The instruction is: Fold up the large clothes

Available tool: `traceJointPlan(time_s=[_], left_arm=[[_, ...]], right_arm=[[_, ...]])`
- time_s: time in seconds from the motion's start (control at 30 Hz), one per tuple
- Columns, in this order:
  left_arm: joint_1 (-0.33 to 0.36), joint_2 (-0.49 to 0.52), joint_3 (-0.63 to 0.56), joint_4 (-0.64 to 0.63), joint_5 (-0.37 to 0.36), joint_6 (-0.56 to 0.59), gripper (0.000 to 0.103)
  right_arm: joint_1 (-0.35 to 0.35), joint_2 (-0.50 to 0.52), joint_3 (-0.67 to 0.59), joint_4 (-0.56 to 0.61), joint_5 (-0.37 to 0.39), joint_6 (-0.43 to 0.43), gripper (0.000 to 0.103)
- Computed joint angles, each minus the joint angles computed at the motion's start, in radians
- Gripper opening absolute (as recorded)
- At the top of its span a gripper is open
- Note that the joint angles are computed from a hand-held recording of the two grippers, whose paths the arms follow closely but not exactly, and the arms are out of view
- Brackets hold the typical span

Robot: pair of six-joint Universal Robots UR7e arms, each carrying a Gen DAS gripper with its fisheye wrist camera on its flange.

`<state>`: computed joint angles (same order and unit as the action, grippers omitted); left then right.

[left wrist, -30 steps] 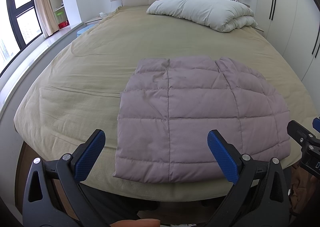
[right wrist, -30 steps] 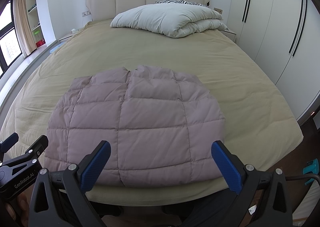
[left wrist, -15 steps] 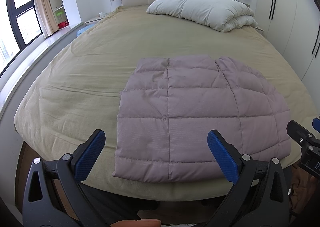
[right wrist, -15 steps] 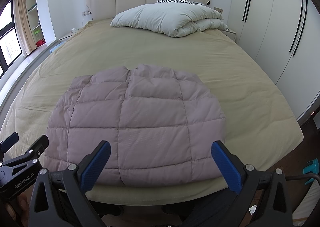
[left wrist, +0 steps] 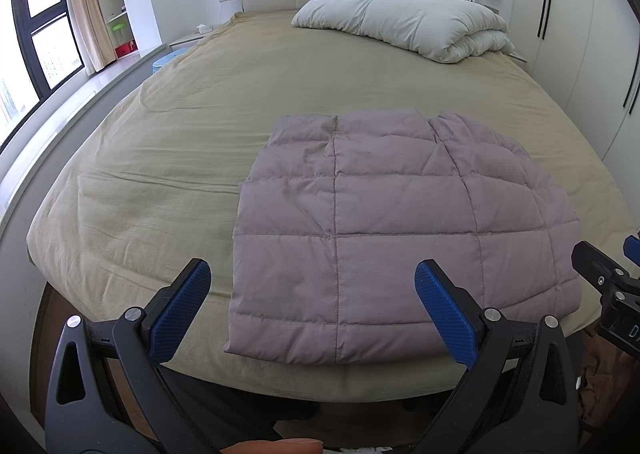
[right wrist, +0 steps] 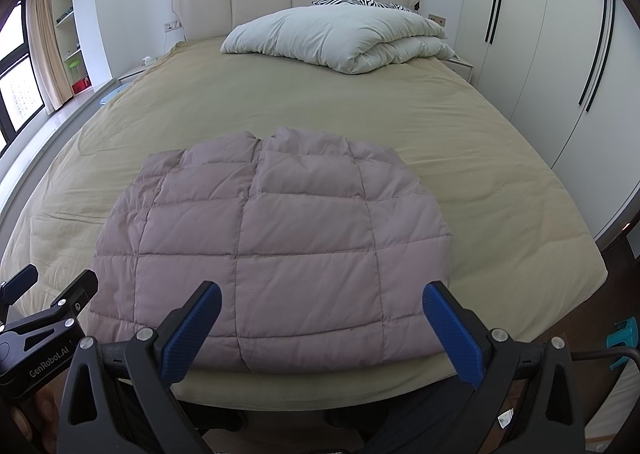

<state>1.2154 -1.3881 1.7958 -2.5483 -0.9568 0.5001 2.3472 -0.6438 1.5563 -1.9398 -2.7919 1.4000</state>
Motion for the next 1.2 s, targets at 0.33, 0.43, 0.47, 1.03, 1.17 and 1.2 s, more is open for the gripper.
traceJointPlan(time_s=[0.33, 0.43, 0.47, 1.03, 1.17, 1.2], left_arm=[[0.000, 0.000, 0.000, 0.001, 0.000, -0.002, 0.103], [0.004, 0.001, -0.006, 0.007, -0.005, 0.005, 0.103], [0.005, 0.002, -0.008, 0.009, -0.007, 0.007, 0.103], [0.007, 0.004, -0.015, 0.017, -0.010, 0.009, 0.103], [0.011, 0.012, -0.030, 0.030, -0.015, 0.014, 0.103], [0.011, 0.012, -0.030, 0.030, -0.015, 0.014, 0.103]], right_arm=[[0.000, -0.001, 0.000, 0.000, 0.000, 0.000, 0.103], [0.000, 0.000, 0.002, -0.002, 0.002, -0.001, 0.103], [0.000, 0.002, 0.004, -0.006, 0.002, 0.000, 0.103], [0.000, 0.002, 0.006, -0.011, 0.003, -0.003, 0.103], [0.000, 0.003, 0.005, -0.008, 0.003, 0.001, 0.103], [0.000, 0.002, 0.005, -0.009, 0.003, 0.000, 0.103]])
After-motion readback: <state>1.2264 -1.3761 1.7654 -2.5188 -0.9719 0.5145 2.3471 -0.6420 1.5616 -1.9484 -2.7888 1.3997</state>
